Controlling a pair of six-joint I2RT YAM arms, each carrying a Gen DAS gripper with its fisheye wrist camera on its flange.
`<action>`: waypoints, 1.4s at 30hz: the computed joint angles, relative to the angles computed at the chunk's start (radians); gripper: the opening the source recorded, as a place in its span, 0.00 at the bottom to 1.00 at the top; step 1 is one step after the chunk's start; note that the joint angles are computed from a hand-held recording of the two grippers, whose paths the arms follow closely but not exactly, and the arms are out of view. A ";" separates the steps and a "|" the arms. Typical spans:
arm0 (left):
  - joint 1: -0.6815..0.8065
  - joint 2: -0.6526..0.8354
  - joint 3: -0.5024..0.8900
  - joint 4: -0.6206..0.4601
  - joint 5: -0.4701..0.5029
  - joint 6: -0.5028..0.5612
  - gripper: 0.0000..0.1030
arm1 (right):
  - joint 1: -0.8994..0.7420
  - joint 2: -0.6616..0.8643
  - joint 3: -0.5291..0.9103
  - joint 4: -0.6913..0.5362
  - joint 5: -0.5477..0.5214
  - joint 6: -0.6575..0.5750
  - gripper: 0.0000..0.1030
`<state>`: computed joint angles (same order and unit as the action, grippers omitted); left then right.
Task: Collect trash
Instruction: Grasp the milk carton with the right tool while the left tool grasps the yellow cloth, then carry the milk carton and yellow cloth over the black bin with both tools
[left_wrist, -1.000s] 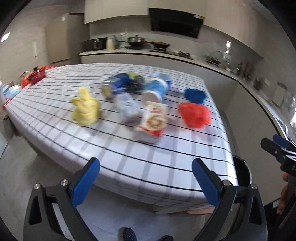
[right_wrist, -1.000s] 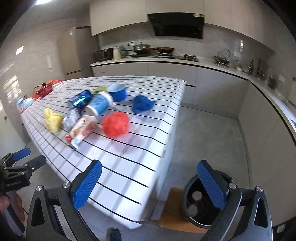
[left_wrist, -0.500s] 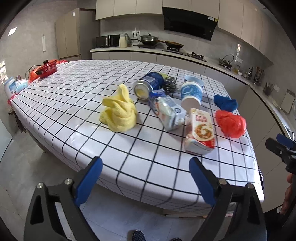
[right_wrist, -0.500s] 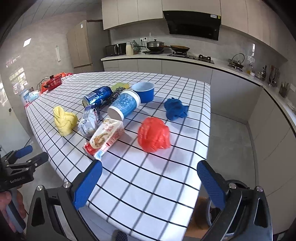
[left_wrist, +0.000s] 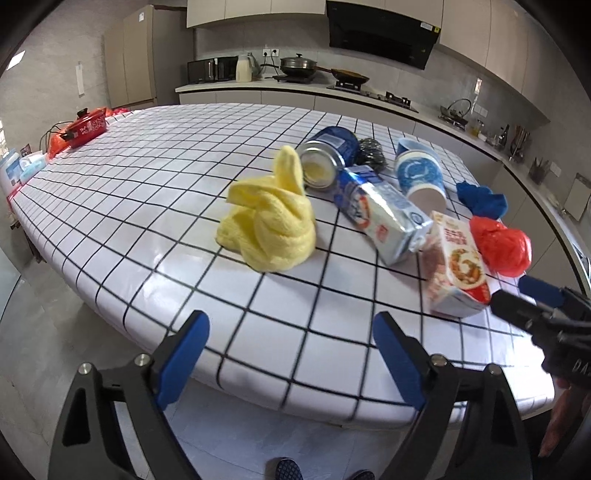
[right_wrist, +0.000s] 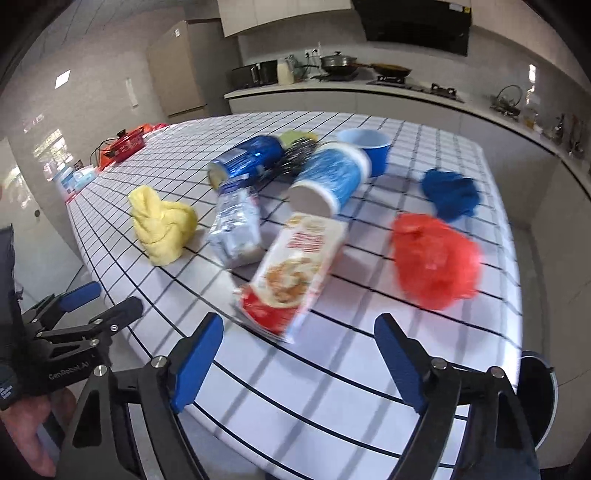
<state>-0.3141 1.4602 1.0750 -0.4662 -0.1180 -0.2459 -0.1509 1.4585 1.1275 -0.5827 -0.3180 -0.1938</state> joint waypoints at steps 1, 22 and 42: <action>0.014 0.017 0.010 0.004 0.011 0.014 0.88 | 0.027 0.017 0.004 0.012 0.010 0.019 0.83; 0.108 0.322 0.277 0.029 0.144 0.080 0.86 | 0.081 0.397 0.345 0.002 0.157 0.157 0.67; 0.147 0.193 0.243 0.040 0.234 0.105 0.39 | 0.059 0.287 0.333 0.017 0.102 0.163 0.50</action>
